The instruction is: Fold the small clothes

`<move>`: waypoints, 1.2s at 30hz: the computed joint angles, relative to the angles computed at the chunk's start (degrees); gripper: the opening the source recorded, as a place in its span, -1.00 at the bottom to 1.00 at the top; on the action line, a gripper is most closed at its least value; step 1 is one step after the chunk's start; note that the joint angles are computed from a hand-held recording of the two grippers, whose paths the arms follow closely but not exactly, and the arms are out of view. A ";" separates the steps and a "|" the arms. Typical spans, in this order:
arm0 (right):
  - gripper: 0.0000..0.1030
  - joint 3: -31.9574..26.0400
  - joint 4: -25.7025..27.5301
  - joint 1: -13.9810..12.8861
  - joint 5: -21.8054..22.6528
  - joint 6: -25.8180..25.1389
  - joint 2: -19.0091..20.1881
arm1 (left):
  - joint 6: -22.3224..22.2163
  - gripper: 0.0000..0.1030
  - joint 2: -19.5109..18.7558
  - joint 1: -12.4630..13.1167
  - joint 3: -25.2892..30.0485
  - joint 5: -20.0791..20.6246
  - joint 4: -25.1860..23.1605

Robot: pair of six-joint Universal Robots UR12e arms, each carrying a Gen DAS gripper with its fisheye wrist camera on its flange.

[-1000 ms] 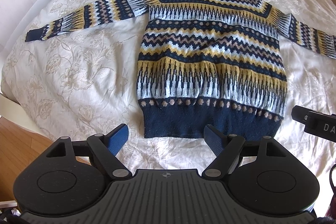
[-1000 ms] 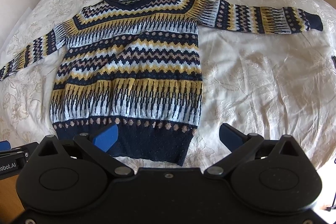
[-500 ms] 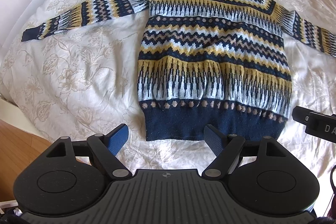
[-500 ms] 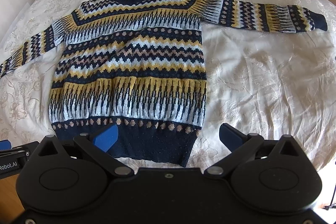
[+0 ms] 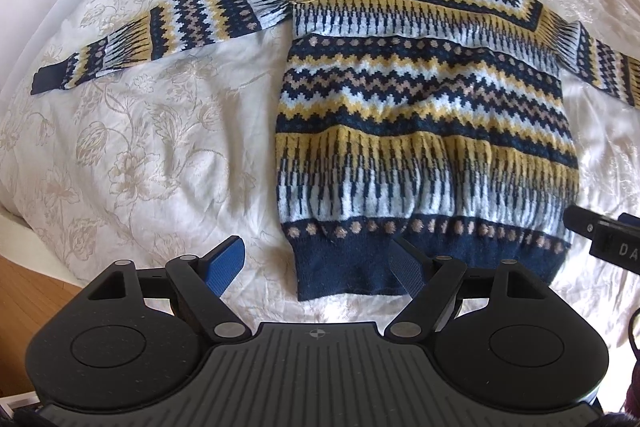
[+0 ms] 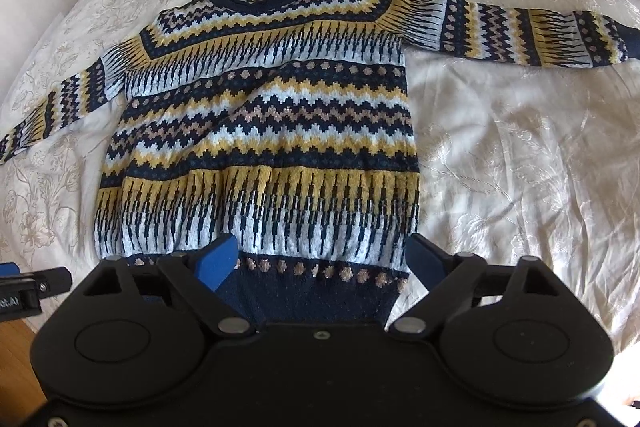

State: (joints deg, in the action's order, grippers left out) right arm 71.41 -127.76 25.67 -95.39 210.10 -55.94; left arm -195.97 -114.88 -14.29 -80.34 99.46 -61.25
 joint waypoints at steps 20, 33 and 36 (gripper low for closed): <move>0.32 10.87 -11.98 -4.40 10.76 9.75 0.82 | 13.40 0.44 -4.87 2.19 -0.69 -3.24 7.42; -0.81 4.90 0.35 -3.90 7.12 3.55 0.82 | 16.03 0.44 -8.47 2.67 3.71 -6.07 7.29; -0.81 3.97 6.37 -4.04 3.74 4.42 1.13 | 16.96 0.44 -9.60 2.46 4.40 -5.14 6.68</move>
